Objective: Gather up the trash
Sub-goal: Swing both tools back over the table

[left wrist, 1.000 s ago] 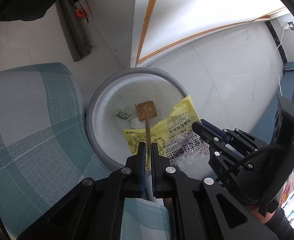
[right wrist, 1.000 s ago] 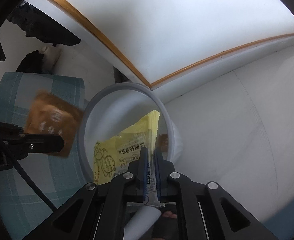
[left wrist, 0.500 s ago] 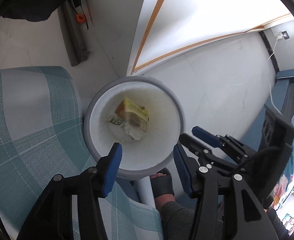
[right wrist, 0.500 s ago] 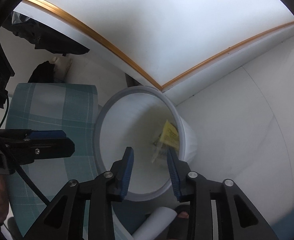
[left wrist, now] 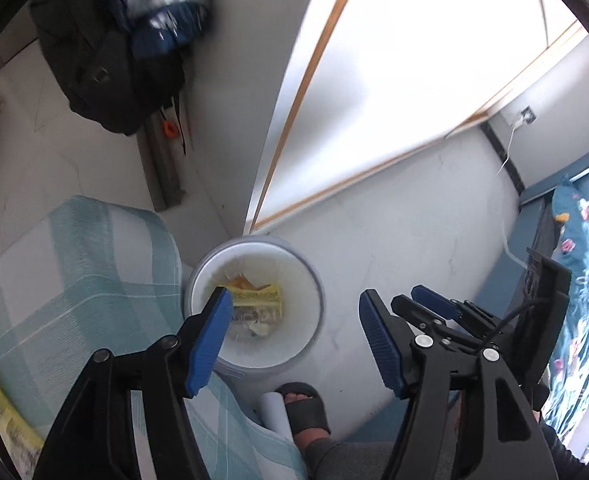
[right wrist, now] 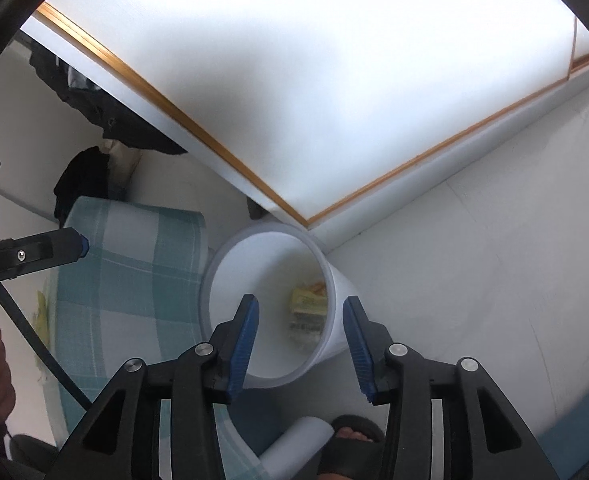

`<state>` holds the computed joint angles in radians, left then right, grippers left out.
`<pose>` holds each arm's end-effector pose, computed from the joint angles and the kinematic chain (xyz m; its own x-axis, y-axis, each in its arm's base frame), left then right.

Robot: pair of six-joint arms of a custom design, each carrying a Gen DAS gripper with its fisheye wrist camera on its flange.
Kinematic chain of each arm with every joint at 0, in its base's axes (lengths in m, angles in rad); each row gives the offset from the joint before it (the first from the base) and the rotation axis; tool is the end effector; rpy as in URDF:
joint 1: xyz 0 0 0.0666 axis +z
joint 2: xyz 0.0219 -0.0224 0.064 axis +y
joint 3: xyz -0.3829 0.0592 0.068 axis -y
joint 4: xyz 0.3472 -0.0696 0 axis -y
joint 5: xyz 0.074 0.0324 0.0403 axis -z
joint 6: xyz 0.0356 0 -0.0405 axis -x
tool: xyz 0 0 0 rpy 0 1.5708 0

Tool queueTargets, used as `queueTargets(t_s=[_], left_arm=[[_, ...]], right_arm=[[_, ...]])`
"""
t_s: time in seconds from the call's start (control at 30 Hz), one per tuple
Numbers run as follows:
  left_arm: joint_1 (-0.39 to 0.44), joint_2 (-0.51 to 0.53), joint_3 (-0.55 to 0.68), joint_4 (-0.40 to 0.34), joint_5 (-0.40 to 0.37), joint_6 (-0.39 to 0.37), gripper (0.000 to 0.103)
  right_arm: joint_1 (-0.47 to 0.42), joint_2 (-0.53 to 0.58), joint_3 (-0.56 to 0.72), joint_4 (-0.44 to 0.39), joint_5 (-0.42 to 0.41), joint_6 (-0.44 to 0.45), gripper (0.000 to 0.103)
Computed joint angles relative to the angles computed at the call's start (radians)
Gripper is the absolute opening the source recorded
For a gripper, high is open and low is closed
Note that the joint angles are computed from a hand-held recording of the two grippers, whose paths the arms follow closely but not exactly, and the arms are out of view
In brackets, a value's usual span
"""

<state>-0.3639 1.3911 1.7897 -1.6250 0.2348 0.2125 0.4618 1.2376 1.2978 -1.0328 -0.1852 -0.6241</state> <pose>0.3491 -0.1422 0.5519 -0.9483 0.1417 -0.2838 0.2246 0.9318 -0.2853 0.3273 0.1698 0.4454 -0.9105 0.1884 -0.3681 0.0016 0.8917 0.4526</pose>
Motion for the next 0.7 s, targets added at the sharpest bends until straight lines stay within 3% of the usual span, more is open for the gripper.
queueTargets(t_s=[0.07,0.27,0.37,0.47,0.7], left_arm=[[0.012,-0.028,0.012,0.007,0.005,0.008,0.062],[0.062,-0.138,0.040,0.055,-0.113,0.060,0.062],[0.114,-0.194,0.054,0.064,-0.177,0.076,0.072],[0.199,-0.247,0.070,0.063,-0.178,0.068,0.076],[0.389,-0.338,0.083,0.070,-0.153,-0.008,0.084]], right_arm=[[0.009,-0.017,0.052,-0.025,0.040,0.018,0.047],[0.069,-0.029,0.226,-0.103,0.182,0.062,0.057],[0.127,-0.023,0.317,-0.140,0.278,0.067,0.059],[0.204,-0.017,0.407,-0.154,0.383,0.059,0.067],[0.393,0.075,0.656,-0.216,0.544,0.082,0.074]])
